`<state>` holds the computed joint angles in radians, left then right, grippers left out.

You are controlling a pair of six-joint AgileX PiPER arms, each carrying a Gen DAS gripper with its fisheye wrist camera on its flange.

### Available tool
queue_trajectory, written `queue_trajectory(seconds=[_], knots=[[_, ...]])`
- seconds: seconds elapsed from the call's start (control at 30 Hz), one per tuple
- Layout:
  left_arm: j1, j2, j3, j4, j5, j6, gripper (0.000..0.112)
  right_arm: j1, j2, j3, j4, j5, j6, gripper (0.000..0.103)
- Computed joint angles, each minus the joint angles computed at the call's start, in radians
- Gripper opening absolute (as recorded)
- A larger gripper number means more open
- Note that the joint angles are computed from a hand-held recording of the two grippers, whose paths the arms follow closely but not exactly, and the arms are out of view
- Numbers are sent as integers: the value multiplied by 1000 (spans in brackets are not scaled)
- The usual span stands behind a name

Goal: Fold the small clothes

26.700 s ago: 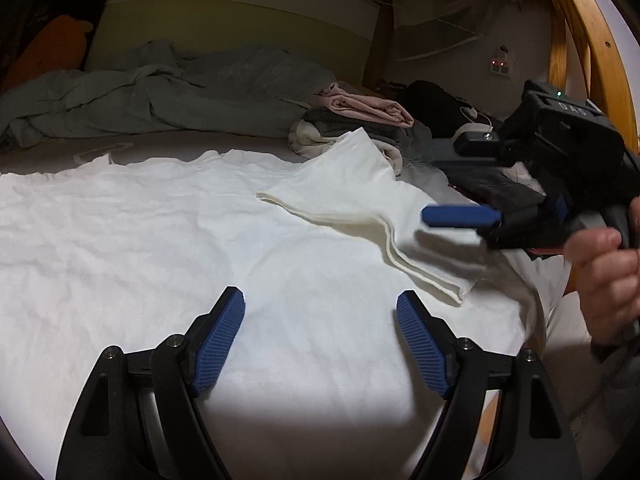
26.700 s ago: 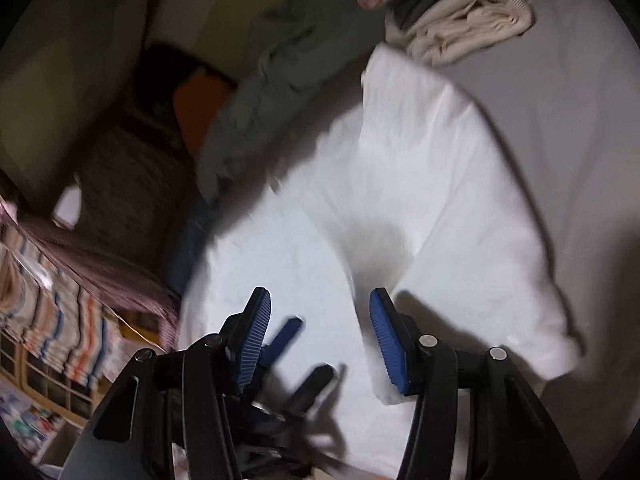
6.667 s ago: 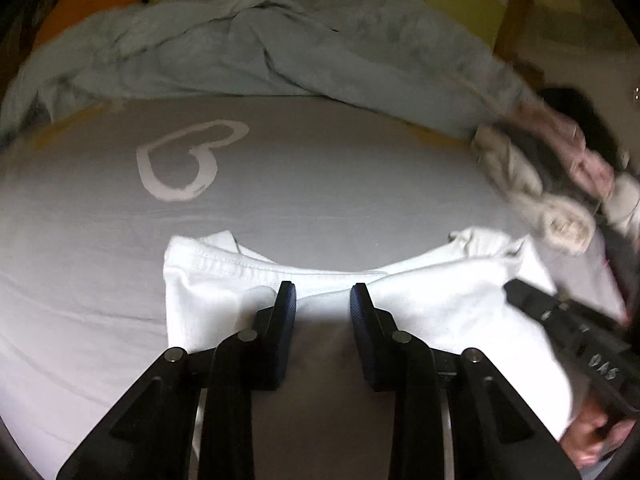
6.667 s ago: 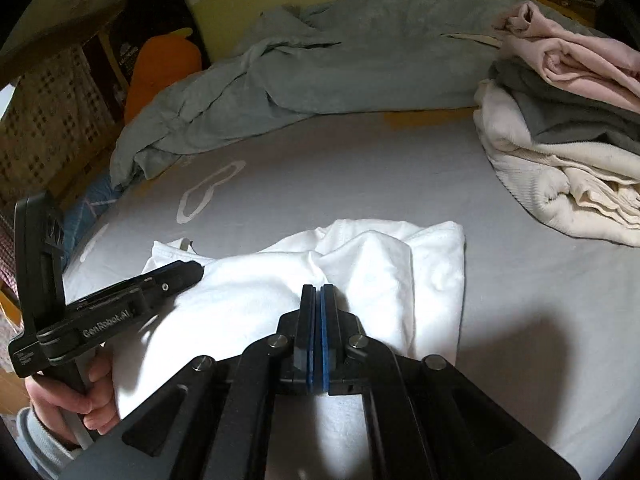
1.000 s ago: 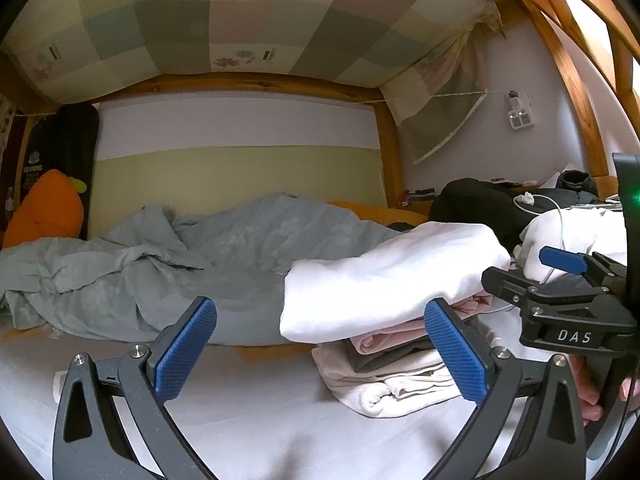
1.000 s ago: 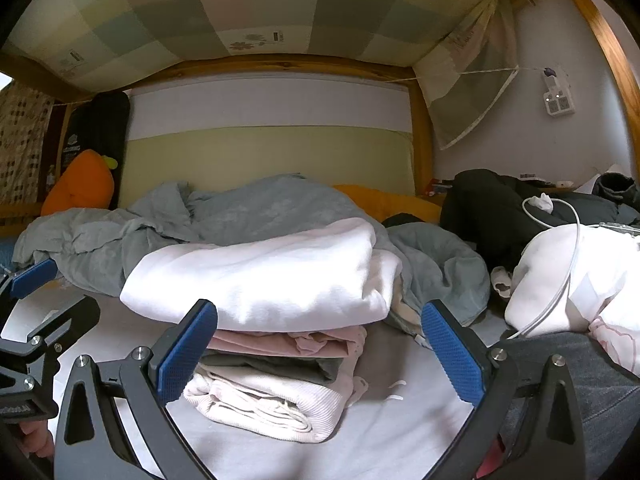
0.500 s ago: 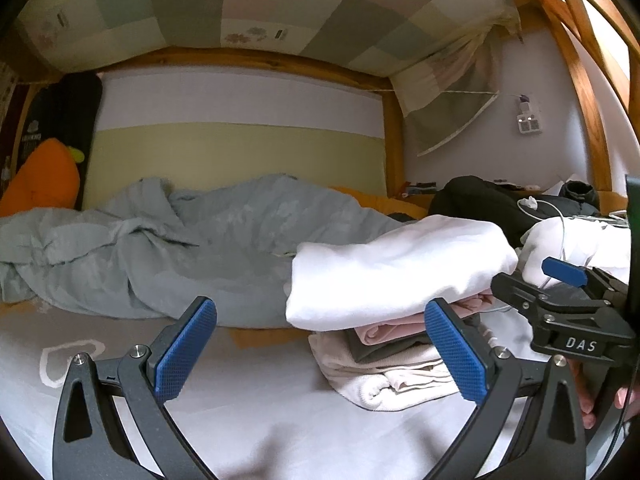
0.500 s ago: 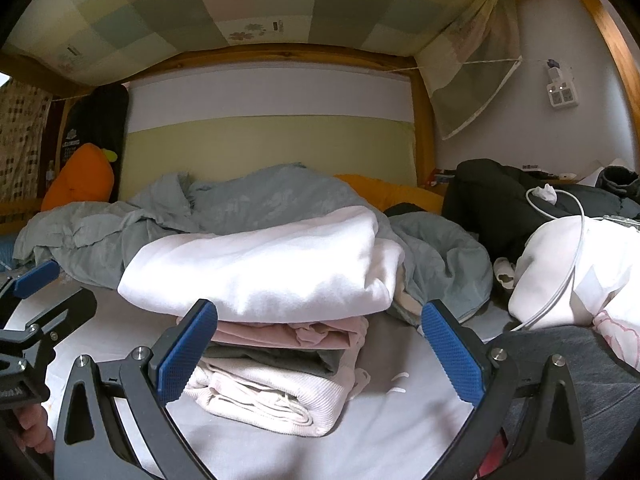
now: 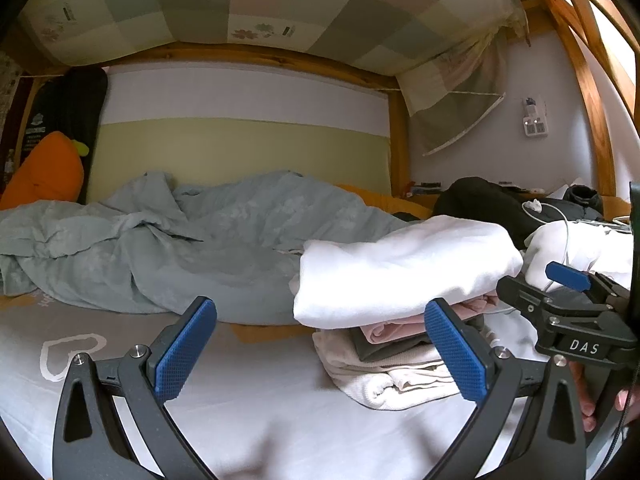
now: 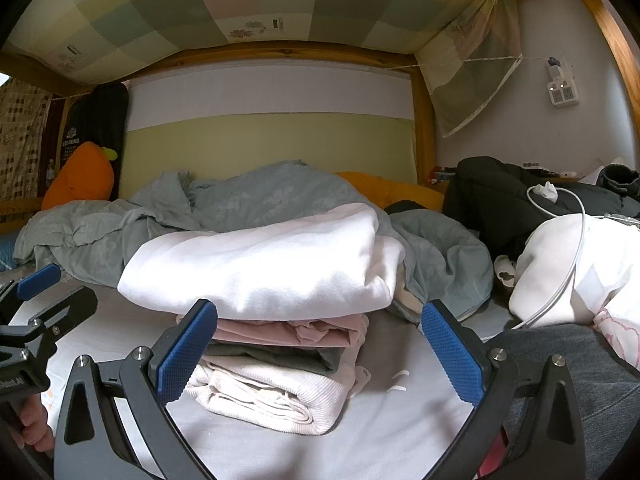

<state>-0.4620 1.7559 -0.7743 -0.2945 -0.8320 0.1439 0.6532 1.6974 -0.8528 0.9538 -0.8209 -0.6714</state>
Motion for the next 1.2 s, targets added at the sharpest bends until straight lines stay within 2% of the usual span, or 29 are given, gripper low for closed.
queue_trajectory(seconds=[0.3, 0.77, 1.2], knots=[[-1, 0, -9, -12, 23, 12, 103, -8, 1, -14, 20, 40, -22, 102], [-13, 5, -11, -35, 19, 44, 103, -3, -2, -15, 36, 42, -31, 102], [-12, 3, -23, -43, 49, 61, 103, -6, -4, -17, 39, 50, -33, 102]])
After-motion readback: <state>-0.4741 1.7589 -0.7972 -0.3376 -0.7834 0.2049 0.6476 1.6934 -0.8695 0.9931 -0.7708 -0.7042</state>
